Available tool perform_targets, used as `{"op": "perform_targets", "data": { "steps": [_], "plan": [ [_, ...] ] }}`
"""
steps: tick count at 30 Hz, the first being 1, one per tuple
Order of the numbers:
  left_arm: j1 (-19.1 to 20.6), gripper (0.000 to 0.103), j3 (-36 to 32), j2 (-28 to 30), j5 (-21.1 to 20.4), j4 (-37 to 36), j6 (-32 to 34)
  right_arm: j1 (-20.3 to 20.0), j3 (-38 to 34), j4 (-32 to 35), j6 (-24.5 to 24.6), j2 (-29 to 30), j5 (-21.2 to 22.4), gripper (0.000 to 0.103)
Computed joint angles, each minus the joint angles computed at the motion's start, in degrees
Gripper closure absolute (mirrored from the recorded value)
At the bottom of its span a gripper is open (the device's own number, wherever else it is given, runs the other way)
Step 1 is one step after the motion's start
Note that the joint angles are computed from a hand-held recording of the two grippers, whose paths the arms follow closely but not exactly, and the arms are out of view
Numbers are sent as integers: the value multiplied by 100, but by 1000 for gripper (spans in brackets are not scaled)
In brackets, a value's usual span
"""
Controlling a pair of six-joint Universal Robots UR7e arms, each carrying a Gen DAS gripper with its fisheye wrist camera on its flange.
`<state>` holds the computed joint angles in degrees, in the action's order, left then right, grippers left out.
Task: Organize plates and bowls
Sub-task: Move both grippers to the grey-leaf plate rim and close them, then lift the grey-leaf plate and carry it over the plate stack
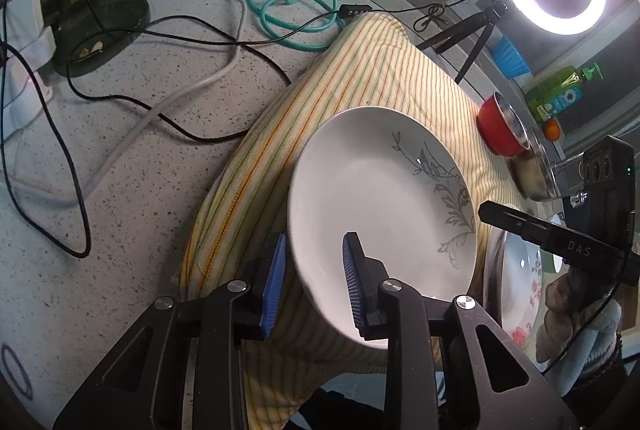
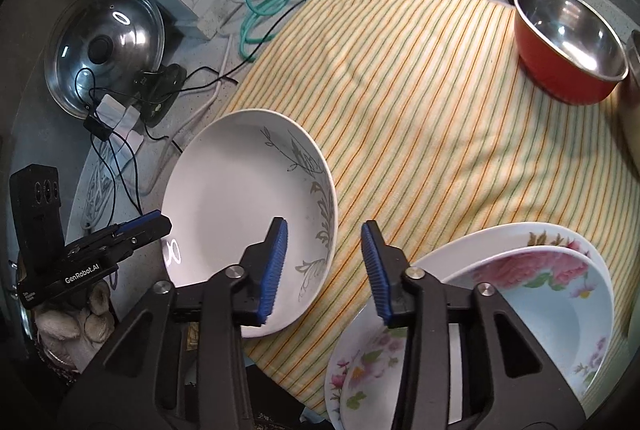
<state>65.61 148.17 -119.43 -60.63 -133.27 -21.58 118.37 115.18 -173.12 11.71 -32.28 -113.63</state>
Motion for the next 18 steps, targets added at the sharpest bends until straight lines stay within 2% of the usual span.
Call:
{"op": "perform_targets", "data": {
  "steps": [6,10,18],
  "plan": [
    [45,80,-1,64,-20,-73,35,-95,-17,34,79,37,95,76],
    [142,85,-12,109,-85,-135,71,-153,-33,50,117,64,176,86],
    [239,88,2,203,-143,-302,166,-149,-106,79,107,161,150,91]
  ]
}}
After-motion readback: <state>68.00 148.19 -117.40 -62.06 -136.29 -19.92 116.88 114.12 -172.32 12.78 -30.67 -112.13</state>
